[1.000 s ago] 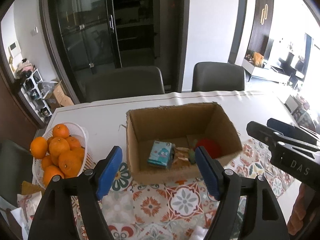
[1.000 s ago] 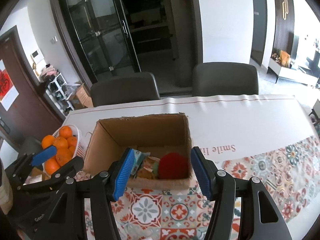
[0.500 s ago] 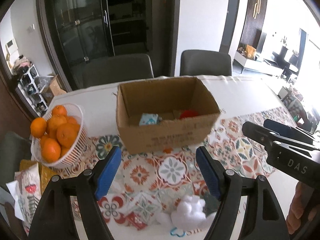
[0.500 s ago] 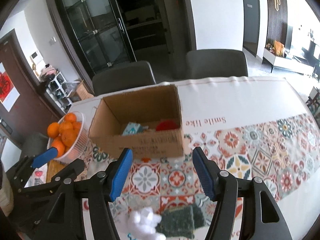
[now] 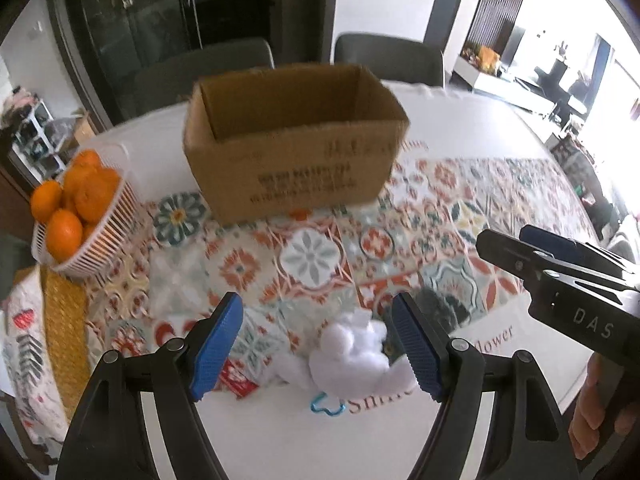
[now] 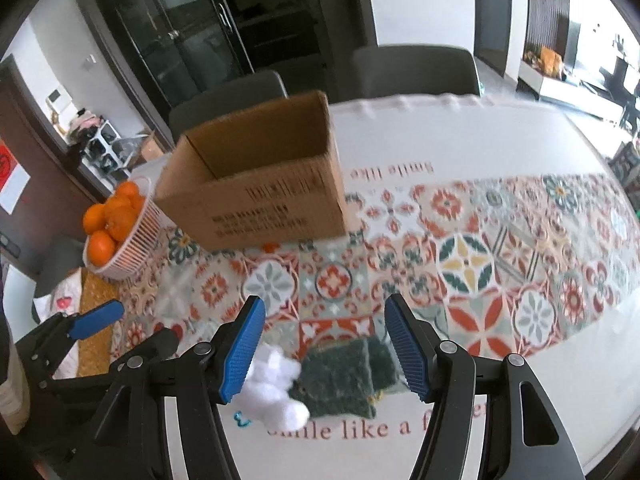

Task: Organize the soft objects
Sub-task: 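Grasp the white fluffy plush with the left tool while the right tool grasps the green knitted plush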

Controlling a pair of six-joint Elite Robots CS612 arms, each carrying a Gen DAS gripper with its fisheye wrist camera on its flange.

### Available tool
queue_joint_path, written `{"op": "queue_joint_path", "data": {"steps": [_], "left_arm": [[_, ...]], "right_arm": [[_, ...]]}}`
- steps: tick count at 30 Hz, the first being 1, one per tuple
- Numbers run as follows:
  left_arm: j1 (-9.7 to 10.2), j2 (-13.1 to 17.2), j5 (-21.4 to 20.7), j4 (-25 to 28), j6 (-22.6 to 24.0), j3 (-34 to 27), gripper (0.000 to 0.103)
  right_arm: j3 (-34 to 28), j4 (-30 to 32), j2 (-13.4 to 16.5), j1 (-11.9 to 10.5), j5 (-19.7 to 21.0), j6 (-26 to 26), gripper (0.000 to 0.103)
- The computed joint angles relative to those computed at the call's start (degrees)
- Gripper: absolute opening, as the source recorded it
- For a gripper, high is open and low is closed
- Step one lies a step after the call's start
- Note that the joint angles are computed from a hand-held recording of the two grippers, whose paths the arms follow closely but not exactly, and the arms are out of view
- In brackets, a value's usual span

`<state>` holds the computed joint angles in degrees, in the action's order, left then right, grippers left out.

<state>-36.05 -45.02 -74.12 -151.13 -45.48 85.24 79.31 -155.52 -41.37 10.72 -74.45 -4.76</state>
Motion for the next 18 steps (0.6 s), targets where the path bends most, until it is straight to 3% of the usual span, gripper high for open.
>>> {"op": "queue_joint_path", "data": {"steps": [18], "left_arm": [[1.39,5.3,-12.5,5.5,1.4,-4.5,0.076]], "right_arm": [[-1.1,11.5,3.1,-1.4,1.7,2.9,0.064]]}}
